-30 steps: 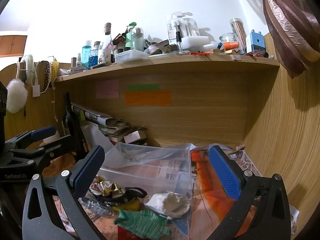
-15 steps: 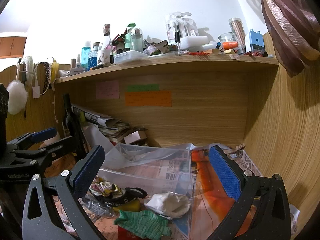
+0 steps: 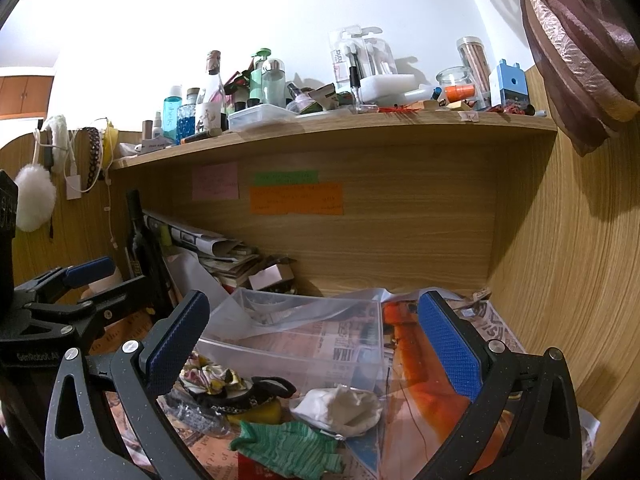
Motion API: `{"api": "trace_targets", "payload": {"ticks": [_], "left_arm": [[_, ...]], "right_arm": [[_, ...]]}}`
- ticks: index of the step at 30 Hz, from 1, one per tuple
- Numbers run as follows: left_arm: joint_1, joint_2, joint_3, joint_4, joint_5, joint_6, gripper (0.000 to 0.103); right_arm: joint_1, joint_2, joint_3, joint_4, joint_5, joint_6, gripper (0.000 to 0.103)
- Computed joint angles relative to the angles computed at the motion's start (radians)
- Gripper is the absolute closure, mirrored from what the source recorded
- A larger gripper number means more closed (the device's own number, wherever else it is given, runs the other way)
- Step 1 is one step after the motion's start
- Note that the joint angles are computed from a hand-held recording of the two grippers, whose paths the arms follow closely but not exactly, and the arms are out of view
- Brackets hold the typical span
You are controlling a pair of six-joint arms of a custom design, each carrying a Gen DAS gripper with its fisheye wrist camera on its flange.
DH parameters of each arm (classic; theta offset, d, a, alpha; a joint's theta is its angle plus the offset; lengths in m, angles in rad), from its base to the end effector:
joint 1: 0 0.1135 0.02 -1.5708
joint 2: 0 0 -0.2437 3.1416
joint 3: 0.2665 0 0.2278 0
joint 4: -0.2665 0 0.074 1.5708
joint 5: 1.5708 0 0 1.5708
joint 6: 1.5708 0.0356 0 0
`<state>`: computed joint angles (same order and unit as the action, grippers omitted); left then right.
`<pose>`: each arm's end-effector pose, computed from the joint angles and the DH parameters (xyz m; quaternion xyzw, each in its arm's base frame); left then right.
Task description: Organize soft objects
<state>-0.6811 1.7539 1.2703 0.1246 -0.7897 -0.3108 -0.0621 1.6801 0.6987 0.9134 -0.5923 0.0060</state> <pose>0.3108 -0.2194 0.2693 -0.0756 0.7861 0.0279 0.6128 0.3225 -0.0001 0.1994 -0.1753 0.7053 0.1949 0.6587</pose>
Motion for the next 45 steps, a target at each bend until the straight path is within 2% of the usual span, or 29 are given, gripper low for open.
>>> {"api": "trace_targets", "payload": {"ticks": [35,41,45], "left_arm": [[-0.008,0.027,0.046,-0.033,0.001,-0.011,0.000],[0.014,0.039,0.047,-0.046,0.023,-0.024,0.000],[0.044,0.052,0.039,-0.072,0.085,-0.054,0.000]], "right_arm": [[0.002,-0.010,-0.003,-0.011,0.000,0.009,0.000],[0.003,0.024,0.023,-0.024,0.004,0.000,0.000],[0.001,0.063,0.059,-0.070,0.010,-0.022,0.000]]}}
